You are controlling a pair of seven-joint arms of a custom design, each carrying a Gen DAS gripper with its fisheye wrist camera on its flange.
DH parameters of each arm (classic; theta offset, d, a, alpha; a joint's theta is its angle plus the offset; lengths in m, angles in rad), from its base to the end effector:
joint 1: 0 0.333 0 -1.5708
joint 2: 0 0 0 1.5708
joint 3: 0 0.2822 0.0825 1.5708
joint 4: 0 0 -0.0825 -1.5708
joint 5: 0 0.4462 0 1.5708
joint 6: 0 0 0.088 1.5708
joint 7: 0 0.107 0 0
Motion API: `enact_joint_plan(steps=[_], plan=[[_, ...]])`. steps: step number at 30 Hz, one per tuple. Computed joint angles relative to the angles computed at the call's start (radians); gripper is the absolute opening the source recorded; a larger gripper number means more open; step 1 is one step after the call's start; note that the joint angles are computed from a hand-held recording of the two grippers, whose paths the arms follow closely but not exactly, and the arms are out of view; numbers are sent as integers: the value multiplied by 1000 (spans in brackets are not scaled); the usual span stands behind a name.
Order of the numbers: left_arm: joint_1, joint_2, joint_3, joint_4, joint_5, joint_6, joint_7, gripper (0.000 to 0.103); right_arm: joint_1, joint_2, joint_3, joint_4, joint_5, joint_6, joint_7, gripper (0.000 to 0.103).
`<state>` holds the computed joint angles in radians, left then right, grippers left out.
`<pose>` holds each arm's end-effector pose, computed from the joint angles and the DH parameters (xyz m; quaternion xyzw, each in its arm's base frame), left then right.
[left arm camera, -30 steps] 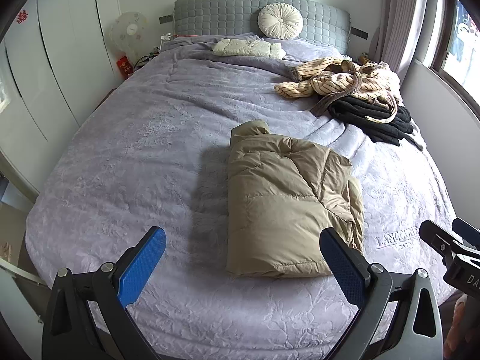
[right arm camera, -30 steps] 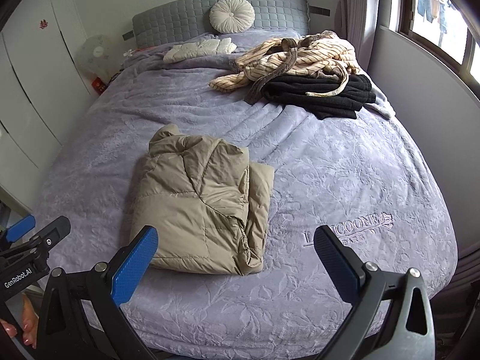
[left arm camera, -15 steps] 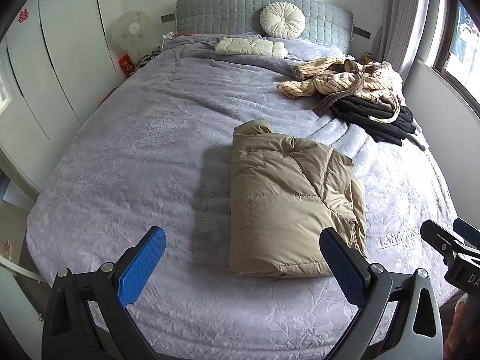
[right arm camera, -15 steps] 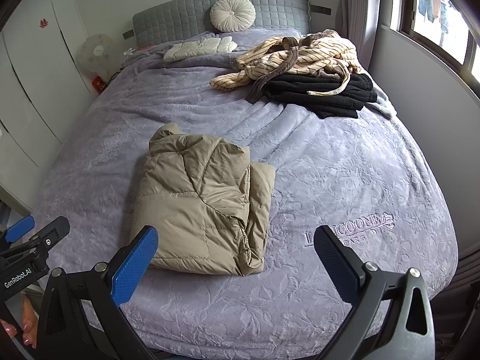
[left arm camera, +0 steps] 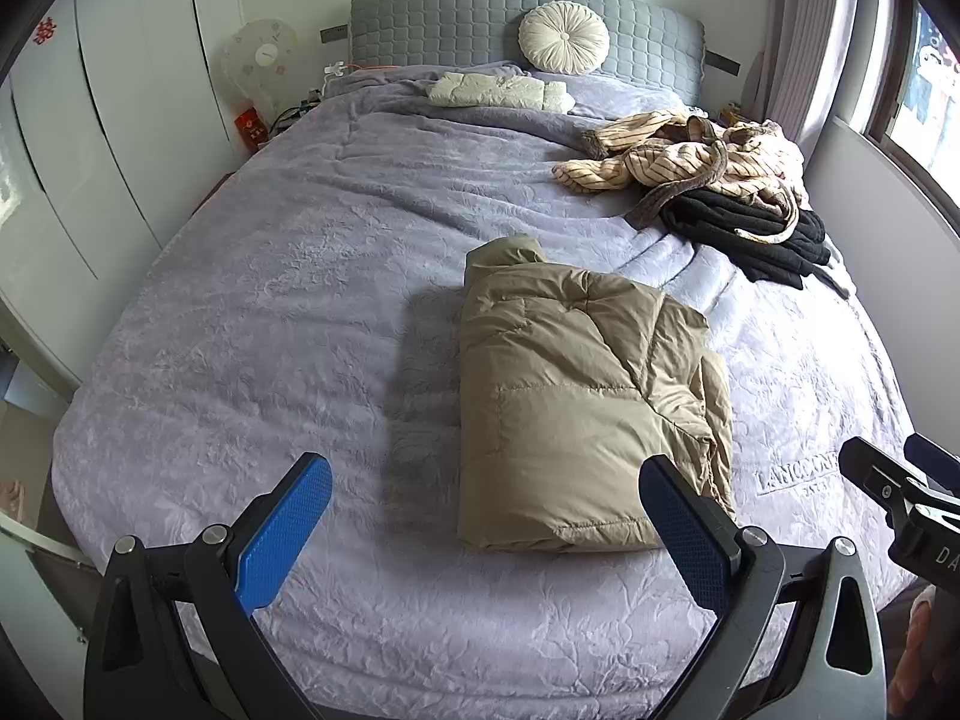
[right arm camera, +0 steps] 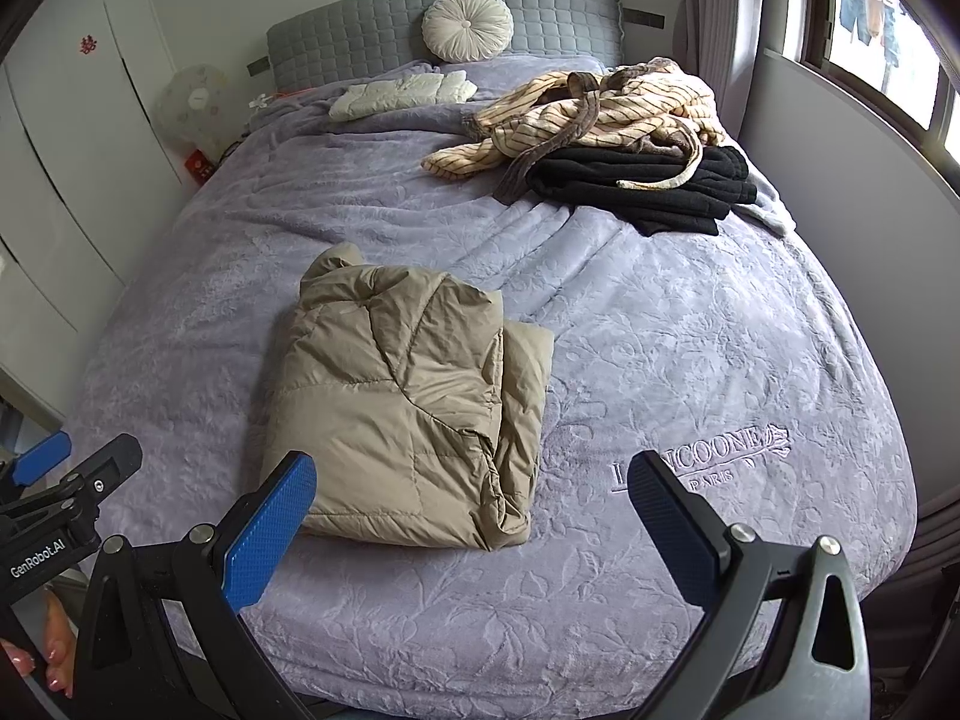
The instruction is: Fold large clothes
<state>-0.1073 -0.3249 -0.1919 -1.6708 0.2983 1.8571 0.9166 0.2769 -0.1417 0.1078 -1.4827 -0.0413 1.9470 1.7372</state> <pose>0.5123 -0.1556 0.7574 -0.7774 0.5505 -0.1802 0.2452 0.5467 0.2248 0.7677 -0.7462 0.5946 -0.1698 0.2463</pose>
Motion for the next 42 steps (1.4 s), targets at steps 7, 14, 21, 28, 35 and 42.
enact_joint_plan(steps=[7,14,21,28,35,42], plan=[[-1,0,-1,1,1,-1,-1,103,0,0,-1,2,2,-2,-2,103],[-1,-1,2,-2,-1,0,2,103,1,2,0,3,0,-2,0,103],[-1,-4,3,-8,-5,4,5,103,2,3,0,4,0,-2,1,103],[-1,-7,1,-13,-3,5,0,103,1,5,-1,6,1,-3,-2,103],[0,-2,4,-7,-7,6,5,103,2,4,-1,6,1,-6,1,103],[-2,-23,8,-45,-20,32,16,103,1,8,-3,11,5,-8,-4,103]])
